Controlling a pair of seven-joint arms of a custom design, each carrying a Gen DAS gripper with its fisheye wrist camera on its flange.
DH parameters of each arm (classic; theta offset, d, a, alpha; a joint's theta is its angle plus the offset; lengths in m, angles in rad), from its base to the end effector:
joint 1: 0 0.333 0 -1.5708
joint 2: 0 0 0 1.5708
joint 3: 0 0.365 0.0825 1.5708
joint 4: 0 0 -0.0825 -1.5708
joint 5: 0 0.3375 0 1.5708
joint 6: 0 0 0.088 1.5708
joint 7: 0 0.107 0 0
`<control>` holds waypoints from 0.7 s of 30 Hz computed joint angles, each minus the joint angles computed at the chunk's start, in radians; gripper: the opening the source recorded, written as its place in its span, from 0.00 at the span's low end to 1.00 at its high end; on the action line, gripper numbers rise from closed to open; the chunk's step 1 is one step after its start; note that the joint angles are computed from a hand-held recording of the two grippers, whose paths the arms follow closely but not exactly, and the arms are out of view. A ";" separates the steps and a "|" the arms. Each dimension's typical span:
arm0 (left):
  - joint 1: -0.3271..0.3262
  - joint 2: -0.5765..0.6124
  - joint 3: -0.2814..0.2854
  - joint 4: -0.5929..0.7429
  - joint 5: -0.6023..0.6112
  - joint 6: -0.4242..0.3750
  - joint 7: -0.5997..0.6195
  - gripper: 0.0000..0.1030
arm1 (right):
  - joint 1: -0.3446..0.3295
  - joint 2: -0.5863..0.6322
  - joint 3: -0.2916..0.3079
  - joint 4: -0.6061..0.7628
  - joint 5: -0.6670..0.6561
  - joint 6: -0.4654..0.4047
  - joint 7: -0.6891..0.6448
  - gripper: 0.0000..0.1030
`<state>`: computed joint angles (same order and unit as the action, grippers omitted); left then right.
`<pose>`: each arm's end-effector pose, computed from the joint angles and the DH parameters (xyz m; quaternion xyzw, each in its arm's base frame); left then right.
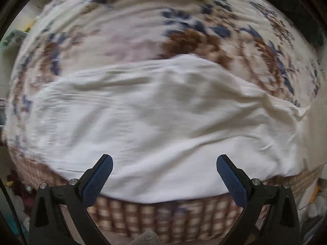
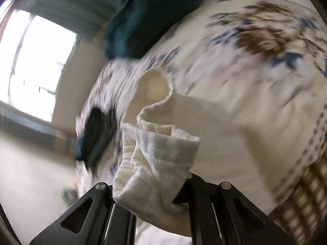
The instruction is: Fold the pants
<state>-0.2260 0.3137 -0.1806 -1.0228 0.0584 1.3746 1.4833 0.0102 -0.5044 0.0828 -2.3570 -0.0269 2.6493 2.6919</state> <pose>0.5552 -0.2028 0.7118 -0.5947 0.8037 -0.0178 0.0117 0.3790 0.0455 0.6651 -0.2581 0.8848 -0.0990 0.3752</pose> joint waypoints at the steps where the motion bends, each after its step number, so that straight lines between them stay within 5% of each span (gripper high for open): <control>1: 0.018 -0.014 0.011 -0.009 0.005 -0.002 0.017 1.00 | 0.022 0.038 0.037 0.031 -0.008 -0.020 0.012 0.08; 5: 0.106 -0.019 0.052 -0.035 0.007 -0.001 0.053 1.00 | 0.114 0.256 0.173 0.192 -0.083 -0.099 0.062 0.08; 11: 0.194 -0.055 0.090 -0.118 0.040 0.035 0.035 1.00 | 0.278 0.574 0.238 0.469 -0.262 -0.210 0.062 0.07; 15: 0.228 -0.057 0.096 -0.113 0.024 0.026 -0.002 1.00 | 0.322 0.646 0.233 0.502 -0.088 -0.267 -0.063 0.17; 17: 0.238 -0.030 0.090 -0.076 -0.012 0.017 -0.024 1.00 | 0.300 0.610 0.225 0.453 0.084 -0.203 -0.177 0.34; 19: 0.239 0.003 0.076 -0.017 -0.067 -0.014 -0.056 1.00 | 0.288 0.541 0.204 0.377 0.265 -0.146 -0.284 0.83; 21: 0.239 0.050 0.054 0.054 -0.141 -0.052 -0.076 1.00 | 0.299 0.464 0.174 0.313 0.368 -0.099 -0.325 0.87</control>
<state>0.0130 0.3634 -0.1269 -0.9692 -0.0821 1.3228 1.4072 0.3092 -0.0407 0.2571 -2.0442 0.3407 2.5502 2.3670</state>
